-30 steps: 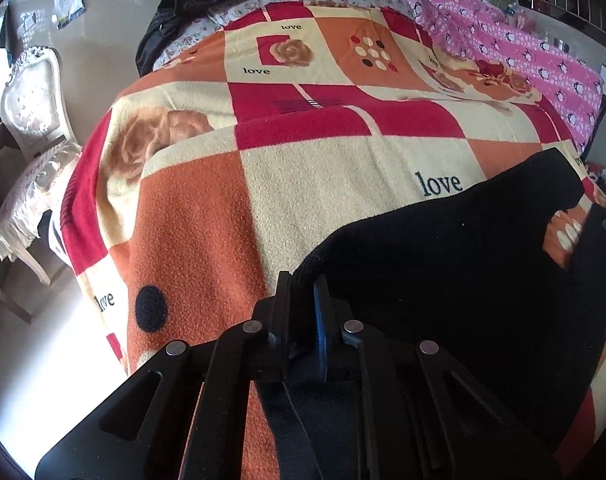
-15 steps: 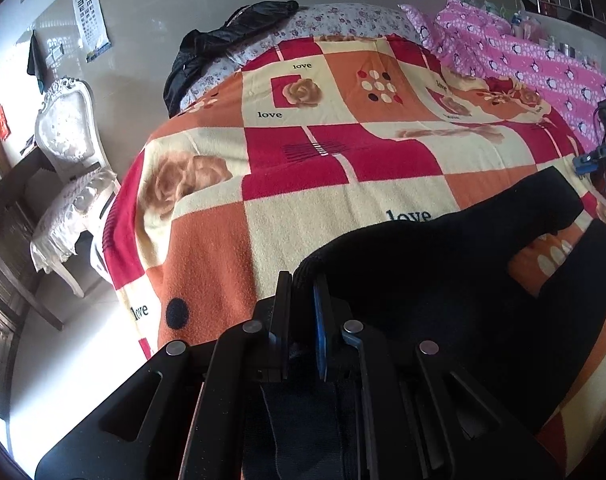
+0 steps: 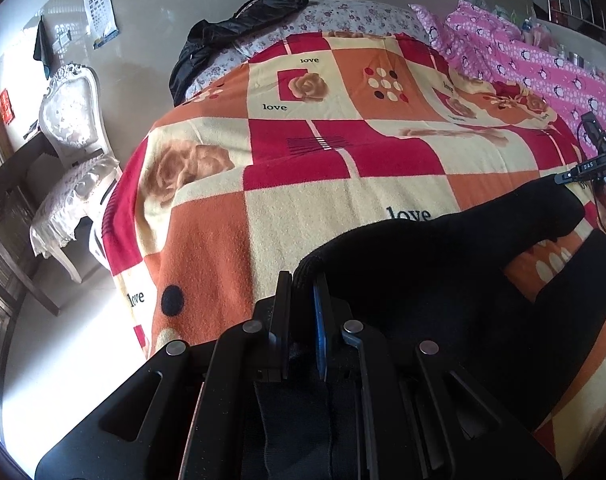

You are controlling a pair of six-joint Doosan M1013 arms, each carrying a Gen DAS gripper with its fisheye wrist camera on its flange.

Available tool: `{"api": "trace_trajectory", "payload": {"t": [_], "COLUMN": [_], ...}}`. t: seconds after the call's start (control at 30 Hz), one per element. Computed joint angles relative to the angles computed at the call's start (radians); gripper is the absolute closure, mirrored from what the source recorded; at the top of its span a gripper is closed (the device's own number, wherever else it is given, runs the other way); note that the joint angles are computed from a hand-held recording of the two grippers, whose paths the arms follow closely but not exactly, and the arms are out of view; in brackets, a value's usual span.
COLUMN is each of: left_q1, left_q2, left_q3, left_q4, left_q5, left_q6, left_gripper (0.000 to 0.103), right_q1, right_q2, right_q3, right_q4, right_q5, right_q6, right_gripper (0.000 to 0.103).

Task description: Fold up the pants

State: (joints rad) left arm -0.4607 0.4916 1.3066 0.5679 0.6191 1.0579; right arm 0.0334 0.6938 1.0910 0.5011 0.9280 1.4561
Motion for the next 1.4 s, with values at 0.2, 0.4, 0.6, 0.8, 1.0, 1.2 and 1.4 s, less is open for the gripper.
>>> {"api": "trace_trajectory", "payload": {"t": [0.2, 0.4, 0.6, 0.8, 1.0, 1.2, 1.4], "left_q1": [0.001, -0.032, -0.061, -0.059, -0.022, -0.014, 0.003], "left_q2": [-0.053, -0.133, -0.212, -0.266, -0.267, -0.275, -0.305], "left_q3": [0.052, 0.157, 0.281, 0.413, 0.47, 0.485, 0.527], "left_q4": [-0.007, 0.087, 0.245, 0.299, 0.155, 0.13, 0.158], "left_q5": [-0.037, -0.08, -0.121, -0.148, -0.214, -0.251, -0.212], "left_q6": [-0.058, -0.161, -0.349, -0.468, -0.457, -0.491, -0.583], "left_gripper": [0.096, 0.096, 0.096, 0.096, 0.096, 0.091, 0.081], "right_q1": [-0.007, -0.02, -0.017, -0.006, -0.001, 0.02, 0.024], "right_q2": [-0.113, -0.228, -0.325, -0.4, -0.398, -0.394, -0.4], "right_q3": [0.146, 0.306, 0.453, 0.595, 0.639, 0.64, 0.655], "right_q4": [0.088, 0.193, 0.245, 0.237, 0.174, 0.047, -0.091], "right_q5": [-0.165, -0.232, -0.31, -0.346, -0.335, -0.369, -0.355], "right_q6": [-0.207, -0.422, -0.582, -0.709, -0.704, -0.641, -0.527], "right_gripper": [0.101, 0.101, 0.102, 0.102, 0.102, 0.102, 0.102]}}
